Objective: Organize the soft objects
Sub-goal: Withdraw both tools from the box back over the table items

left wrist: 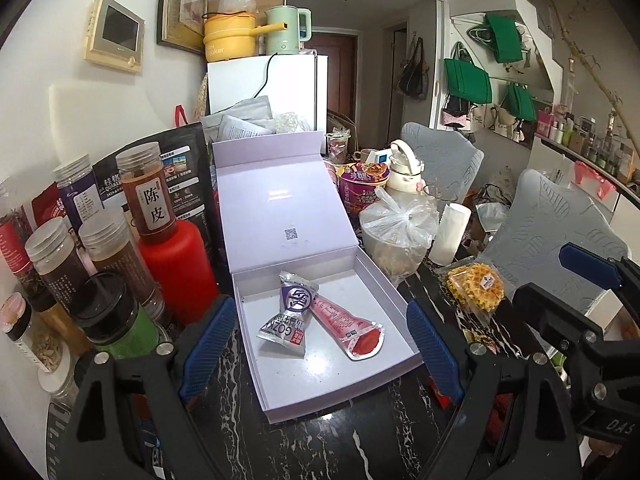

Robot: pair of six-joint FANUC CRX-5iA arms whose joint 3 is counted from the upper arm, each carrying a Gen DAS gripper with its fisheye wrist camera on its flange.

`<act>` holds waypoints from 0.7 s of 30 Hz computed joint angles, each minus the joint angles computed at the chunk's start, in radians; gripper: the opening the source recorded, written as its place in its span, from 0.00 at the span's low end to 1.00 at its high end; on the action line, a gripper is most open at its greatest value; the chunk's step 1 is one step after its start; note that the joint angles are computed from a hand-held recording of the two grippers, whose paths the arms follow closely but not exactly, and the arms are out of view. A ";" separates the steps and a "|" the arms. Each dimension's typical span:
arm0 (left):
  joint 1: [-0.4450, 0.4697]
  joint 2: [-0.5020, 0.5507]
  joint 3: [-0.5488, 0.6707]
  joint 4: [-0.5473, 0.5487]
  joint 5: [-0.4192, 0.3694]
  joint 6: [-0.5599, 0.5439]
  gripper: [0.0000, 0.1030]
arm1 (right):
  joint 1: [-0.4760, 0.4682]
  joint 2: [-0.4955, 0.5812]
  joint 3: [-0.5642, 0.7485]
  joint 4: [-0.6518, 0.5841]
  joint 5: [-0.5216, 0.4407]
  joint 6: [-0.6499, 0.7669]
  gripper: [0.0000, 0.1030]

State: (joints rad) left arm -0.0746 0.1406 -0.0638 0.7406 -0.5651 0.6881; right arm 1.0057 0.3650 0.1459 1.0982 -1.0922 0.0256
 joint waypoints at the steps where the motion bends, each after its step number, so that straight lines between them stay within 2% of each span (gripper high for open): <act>1: -0.001 -0.010 -0.018 0.018 0.005 -0.020 0.85 | 0.006 -0.005 -0.009 0.005 -0.005 -0.009 0.80; 12: -0.014 -0.083 -0.156 0.146 0.009 -0.140 0.85 | 0.071 -0.059 -0.110 0.034 -0.078 -0.103 0.85; 21: -0.042 -0.111 -0.227 0.153 -0.004 -0.191 0.85 | 0.123 -0.090 -0.185 0.022 -0.149 -0.196 0.86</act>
